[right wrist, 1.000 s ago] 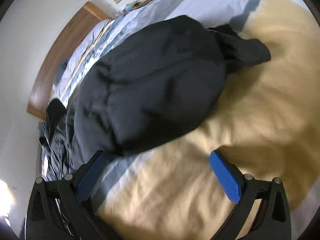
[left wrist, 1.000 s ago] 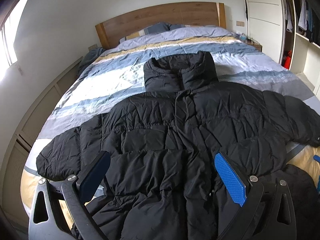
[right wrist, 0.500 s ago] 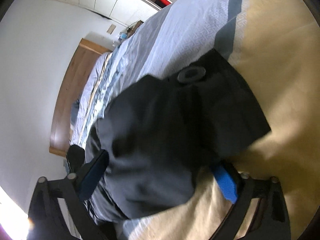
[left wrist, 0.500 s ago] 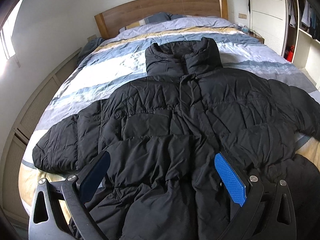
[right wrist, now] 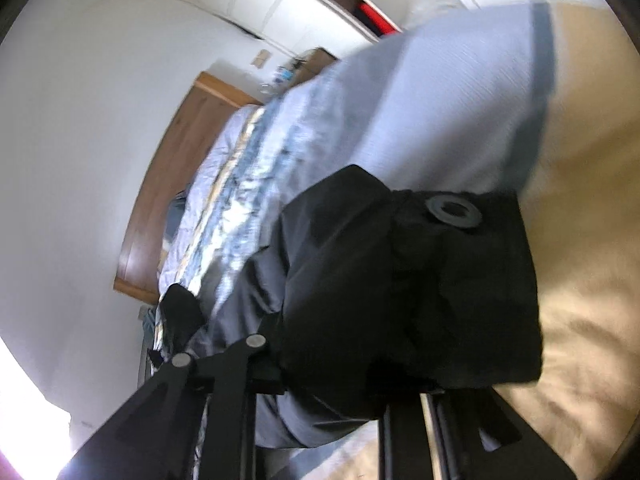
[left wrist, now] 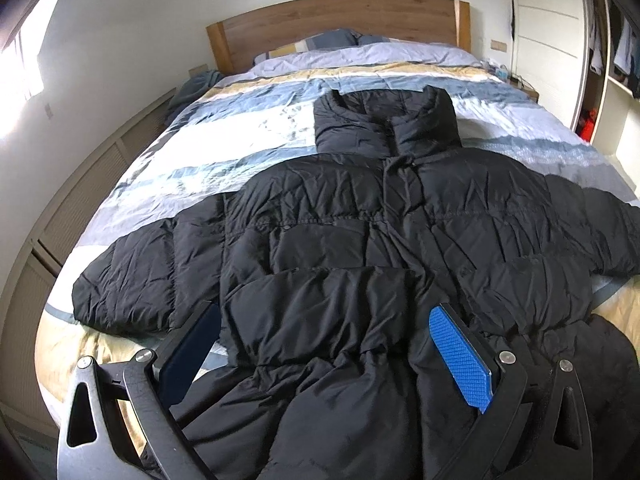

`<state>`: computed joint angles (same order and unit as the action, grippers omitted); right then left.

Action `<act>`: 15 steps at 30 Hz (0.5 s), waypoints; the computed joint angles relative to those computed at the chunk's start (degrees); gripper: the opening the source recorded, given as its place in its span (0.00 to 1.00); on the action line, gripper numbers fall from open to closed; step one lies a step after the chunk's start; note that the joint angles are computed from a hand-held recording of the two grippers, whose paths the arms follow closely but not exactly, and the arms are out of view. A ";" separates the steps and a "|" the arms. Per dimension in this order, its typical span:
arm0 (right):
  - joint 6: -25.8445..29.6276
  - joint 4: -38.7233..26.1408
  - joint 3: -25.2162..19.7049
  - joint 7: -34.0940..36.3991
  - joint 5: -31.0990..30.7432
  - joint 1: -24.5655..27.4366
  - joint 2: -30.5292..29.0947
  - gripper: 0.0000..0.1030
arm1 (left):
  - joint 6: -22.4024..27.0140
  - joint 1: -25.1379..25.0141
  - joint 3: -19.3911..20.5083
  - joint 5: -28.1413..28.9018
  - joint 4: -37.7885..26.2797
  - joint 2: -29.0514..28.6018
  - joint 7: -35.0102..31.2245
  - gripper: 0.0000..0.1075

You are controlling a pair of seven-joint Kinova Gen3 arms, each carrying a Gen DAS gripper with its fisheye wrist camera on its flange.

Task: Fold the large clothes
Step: 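Grasp the coat sleeve cuff with the right gripper and lift it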

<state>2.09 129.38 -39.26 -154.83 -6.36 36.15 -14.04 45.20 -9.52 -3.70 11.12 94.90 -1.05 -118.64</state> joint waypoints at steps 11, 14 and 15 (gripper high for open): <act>5.75 -13.29 -2.00 -0.31 8.88 -6.87 -0.78 0.15 | 3.22 -3.52 -4.63 6.76 -0.03 -3.72 -6.95 0.95; 6.57 -17.90 -5.59 -1.40 13.01 -7.41 1.60 0.15 | 4.13 -4.61 -6.20 8.80 -0.38 -4.62 -8.67 0.95; 6.99 -19.61 -7.39 -1.83 14.57 -7.24 2.59 0.15 | 4.39 -4.98 -6.72 9.49 -0.44 -4.87 -9.25 0.95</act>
<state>9.09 109.78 -46.65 -156.66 8.22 28.91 -11.45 49.59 -14.50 -10.42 20.60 94.47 -5.91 -127.90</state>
